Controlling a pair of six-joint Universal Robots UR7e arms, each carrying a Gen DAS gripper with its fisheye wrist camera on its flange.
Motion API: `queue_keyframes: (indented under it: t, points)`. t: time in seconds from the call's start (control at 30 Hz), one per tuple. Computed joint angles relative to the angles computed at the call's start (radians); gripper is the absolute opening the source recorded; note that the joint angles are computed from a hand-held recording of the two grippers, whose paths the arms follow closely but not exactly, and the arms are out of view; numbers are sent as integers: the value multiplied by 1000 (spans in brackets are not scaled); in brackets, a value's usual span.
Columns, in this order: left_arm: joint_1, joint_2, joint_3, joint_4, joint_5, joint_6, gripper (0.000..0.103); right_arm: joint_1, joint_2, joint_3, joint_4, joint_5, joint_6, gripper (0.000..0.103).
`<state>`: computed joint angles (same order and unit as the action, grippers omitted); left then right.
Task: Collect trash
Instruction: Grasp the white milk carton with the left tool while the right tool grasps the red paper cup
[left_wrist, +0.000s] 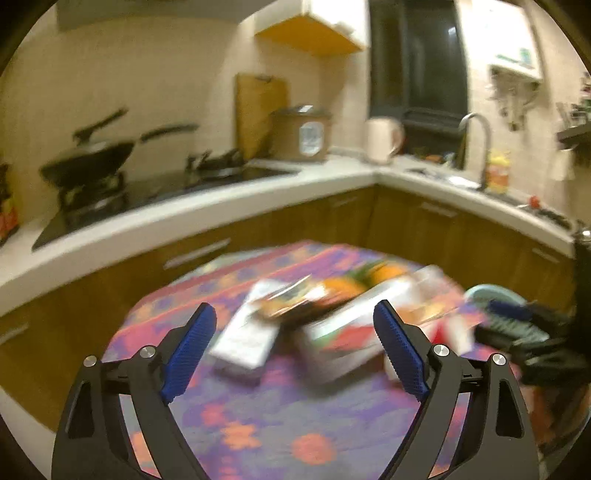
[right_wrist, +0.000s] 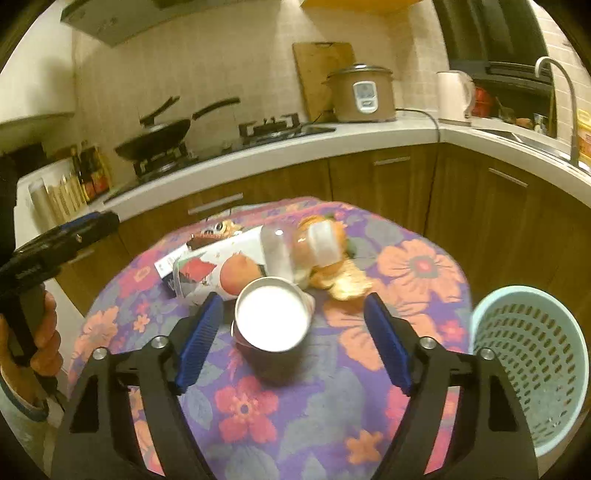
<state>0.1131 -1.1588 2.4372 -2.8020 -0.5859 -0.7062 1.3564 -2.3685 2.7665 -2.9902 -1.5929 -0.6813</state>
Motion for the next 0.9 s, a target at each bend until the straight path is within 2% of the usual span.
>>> queue_keyframes:
  t: [0.03,0.1,0.17,0.37,0.6,0.63,0.73,0.9]
  points:
    - [34,-7,13,-11,-5,5,85,30,72,5,-80,-41,8,78]
    - [95,-12,25,-59,-37,45,85,50,140,12,-144,-80,17,79]
    - [159,9,11,-87,-86,101,85,56,190,7,-179,-106,27,79]
    - [266,66,-30,-124,-127,168,85,89,283,-23,-213,-157,42,79]
    - [299,111,-90,-42,-153,175,83,143,381,-41,-250,-229,37,79]
    - [306,121,-101,-28,-155,179,81,149,391,-43,-255,-239,38,79]
    - [315,130,-115,-2,-172,187,65,155,394,-45,-245,-240,37,79]
    - [308,130,-115,14,-163,176,62,138,370,-44,-221,-216,40,75]
